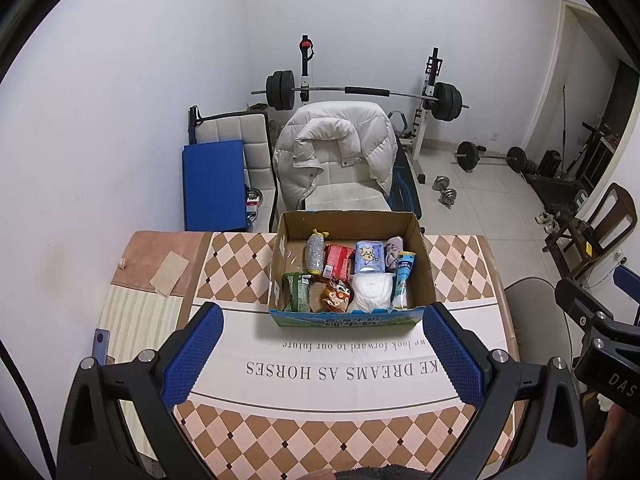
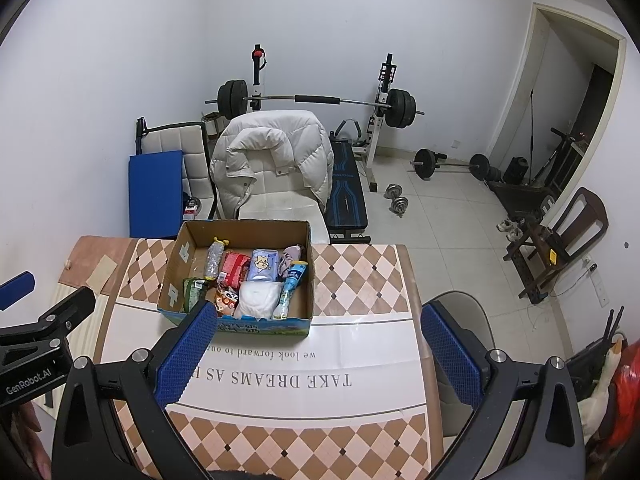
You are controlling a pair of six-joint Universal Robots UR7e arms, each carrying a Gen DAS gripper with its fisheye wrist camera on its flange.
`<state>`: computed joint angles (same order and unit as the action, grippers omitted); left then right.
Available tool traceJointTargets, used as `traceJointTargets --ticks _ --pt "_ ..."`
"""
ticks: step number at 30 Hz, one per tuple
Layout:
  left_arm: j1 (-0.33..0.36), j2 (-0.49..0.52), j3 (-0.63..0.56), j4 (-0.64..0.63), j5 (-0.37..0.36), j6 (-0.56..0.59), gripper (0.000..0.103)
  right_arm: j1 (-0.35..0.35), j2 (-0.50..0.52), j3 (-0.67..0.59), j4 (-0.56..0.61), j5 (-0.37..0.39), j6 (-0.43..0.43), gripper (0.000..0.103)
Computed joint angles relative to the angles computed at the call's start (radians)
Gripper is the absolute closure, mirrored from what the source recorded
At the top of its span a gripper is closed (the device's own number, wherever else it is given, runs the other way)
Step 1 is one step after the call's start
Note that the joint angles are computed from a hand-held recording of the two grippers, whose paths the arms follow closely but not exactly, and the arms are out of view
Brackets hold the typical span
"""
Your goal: Organize soft objects
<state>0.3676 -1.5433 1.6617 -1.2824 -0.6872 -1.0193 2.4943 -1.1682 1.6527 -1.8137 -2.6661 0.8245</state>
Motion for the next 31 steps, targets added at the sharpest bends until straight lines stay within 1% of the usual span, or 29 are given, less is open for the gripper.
traceJointTargets --ticks 13,17,31 --pt "-0.001 -0.001 0.003 -0.003 -0.006 -0.002 0.001 0.001 -0.002 0.003 -0.001 -0.003 0.000 0.000" --pt "-0.006 0.004 -0.003 0.003 -0.008 -0.001 0.001 0.001 -0.006 0.002 0.009 -0.009 0.011 0.000" --pt "-0.009 0.006 -0.004 0.008 -0.001 -0.012 0.001 0.002 -0.009 0.006 0.008 -0.012 0.010 0.000"
